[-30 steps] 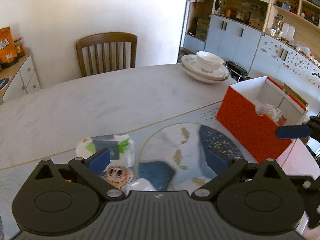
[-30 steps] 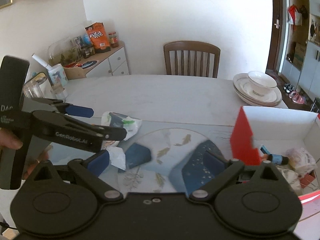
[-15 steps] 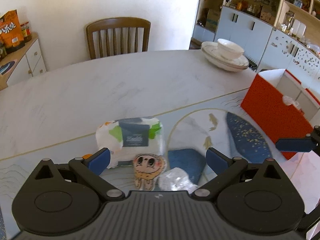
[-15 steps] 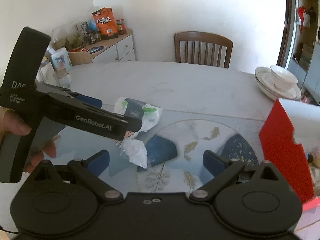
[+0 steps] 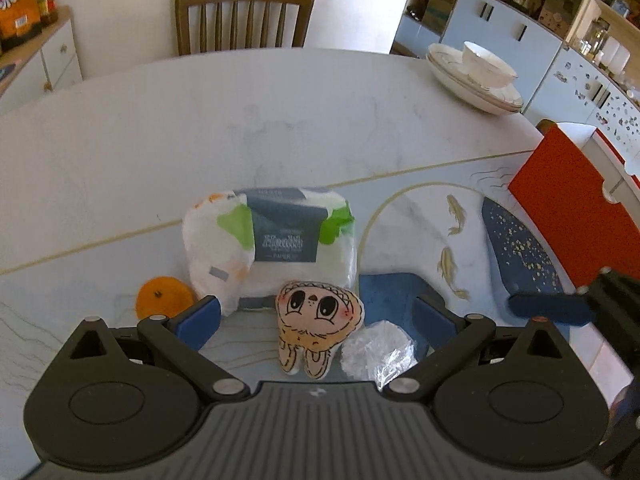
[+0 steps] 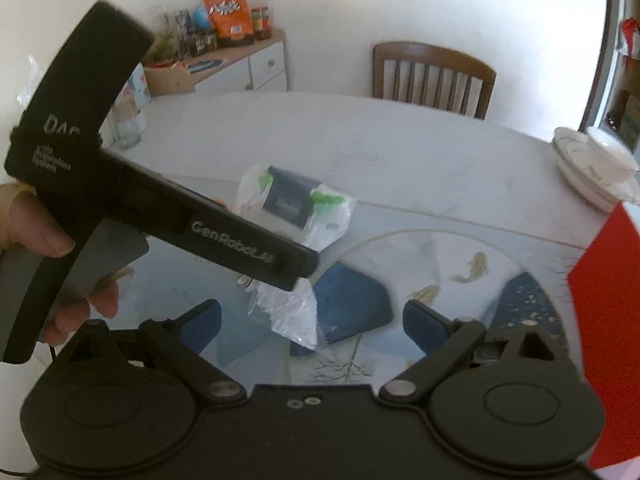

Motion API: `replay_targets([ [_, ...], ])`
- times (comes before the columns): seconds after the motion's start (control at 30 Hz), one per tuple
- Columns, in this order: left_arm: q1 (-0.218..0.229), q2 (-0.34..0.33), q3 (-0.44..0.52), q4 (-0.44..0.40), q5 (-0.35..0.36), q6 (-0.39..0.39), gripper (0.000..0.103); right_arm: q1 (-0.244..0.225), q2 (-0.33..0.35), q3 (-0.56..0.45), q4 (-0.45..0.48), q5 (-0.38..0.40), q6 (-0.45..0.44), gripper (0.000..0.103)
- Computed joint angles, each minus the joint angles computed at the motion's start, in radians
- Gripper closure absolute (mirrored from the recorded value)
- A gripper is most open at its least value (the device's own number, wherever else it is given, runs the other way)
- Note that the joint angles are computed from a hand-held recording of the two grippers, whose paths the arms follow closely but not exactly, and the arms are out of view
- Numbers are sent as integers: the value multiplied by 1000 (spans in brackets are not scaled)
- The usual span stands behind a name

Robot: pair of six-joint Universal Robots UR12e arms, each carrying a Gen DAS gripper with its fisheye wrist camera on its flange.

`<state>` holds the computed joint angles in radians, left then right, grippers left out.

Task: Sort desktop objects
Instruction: 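Grasp the cartoon-face cookie packet with the left tool while the right tool grasps the clear plastic bag, then carry the cookie packet and plastic bag with both tools into the red box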

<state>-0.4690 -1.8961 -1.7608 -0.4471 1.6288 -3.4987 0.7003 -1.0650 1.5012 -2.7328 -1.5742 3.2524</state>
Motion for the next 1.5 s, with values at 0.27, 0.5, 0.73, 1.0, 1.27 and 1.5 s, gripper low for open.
replay_targets([
  [0.27, 2, -13, 1, 16, 3, -21, 2, -3, 30, -25, 41, 23, -15, 16],
  [0.5, 2, -15, -8, 50, 3, -37, 7, -2, 44, -42, 55, 31, -38, 21],
  [0.73, 4, -16, -12, 56, -6, -40, 26, 3, 52, -51, 67, 36, -49, 33],
  [1.0, 8, -17, -15, 62, -30, -44, 44, 1, 57, -64, 92, 51, -52, 48],
  [1.27, 7, -17, -10, 51, -40, -51, 59, -3, 54, -65, 106, 63, -60, 58],
  [1.5, -1, -9, -11, 44, -22, -54, 61, -12, 34, -37, 102, 58, -39, 62],
])
